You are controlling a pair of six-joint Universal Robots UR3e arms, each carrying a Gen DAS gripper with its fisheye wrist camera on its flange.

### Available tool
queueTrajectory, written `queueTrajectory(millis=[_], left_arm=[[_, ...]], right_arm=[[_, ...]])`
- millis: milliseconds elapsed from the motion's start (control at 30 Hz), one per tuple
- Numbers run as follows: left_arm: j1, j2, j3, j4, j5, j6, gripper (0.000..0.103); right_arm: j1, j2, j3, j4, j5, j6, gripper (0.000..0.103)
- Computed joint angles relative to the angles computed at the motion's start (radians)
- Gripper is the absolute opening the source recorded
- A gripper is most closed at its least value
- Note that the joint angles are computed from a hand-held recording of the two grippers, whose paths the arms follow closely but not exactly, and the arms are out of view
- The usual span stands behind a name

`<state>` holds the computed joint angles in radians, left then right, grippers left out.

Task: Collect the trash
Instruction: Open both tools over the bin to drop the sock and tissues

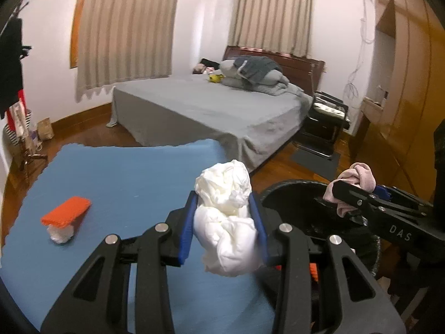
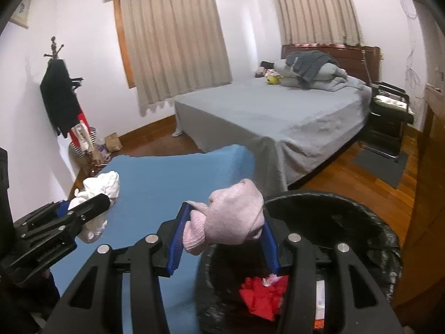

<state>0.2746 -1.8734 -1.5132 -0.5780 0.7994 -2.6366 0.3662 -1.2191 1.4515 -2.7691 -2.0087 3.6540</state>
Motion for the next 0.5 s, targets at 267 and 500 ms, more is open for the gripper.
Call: queueTrajectory(millis=[267, 500], left_arm=[[-0.098, -0.016, -0.01, 0.018, -0.007, 0.005, 0.036], [-0.187, -0.068, 0.015, 0.025, -0.002, 0.002, 0.036]], right_arm=[[-0.053, -0.146, 0.217, -0.04, -0.03, 0.033, 0.048], [-0.099, -0.232, 0.333, -0.032, -0.045, 0.054, 0.048]])
